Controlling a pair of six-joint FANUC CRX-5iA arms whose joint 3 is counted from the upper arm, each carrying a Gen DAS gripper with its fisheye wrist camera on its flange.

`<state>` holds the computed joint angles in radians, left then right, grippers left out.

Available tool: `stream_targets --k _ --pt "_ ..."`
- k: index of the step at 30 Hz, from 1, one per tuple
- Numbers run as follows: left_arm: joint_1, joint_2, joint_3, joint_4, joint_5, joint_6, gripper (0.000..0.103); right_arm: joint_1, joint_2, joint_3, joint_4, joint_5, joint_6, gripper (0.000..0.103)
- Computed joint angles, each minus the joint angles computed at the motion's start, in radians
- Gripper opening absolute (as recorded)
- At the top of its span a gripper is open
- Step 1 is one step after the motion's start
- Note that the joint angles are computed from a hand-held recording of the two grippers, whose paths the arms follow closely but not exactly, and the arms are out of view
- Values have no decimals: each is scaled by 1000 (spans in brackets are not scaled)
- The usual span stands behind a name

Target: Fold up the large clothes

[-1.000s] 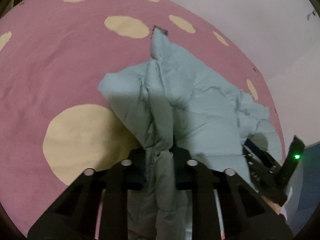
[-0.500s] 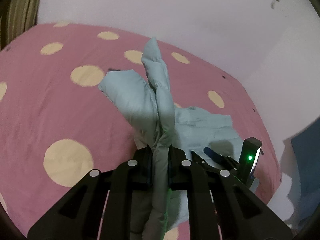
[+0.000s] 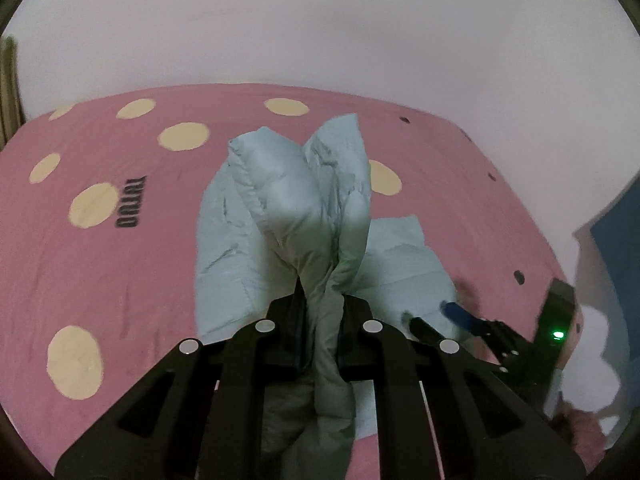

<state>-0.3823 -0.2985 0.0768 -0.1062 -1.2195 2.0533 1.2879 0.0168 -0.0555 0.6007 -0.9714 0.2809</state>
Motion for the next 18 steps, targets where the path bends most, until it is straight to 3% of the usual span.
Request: stream_targets --k 9,18 --pt "-113 189 76 -28 20 79 10 -6 -130 -138 31 -21 -110 64" --pt "-183 286 72 -61 60 149 10 -23 -175 -191 24 -34 -165 64"
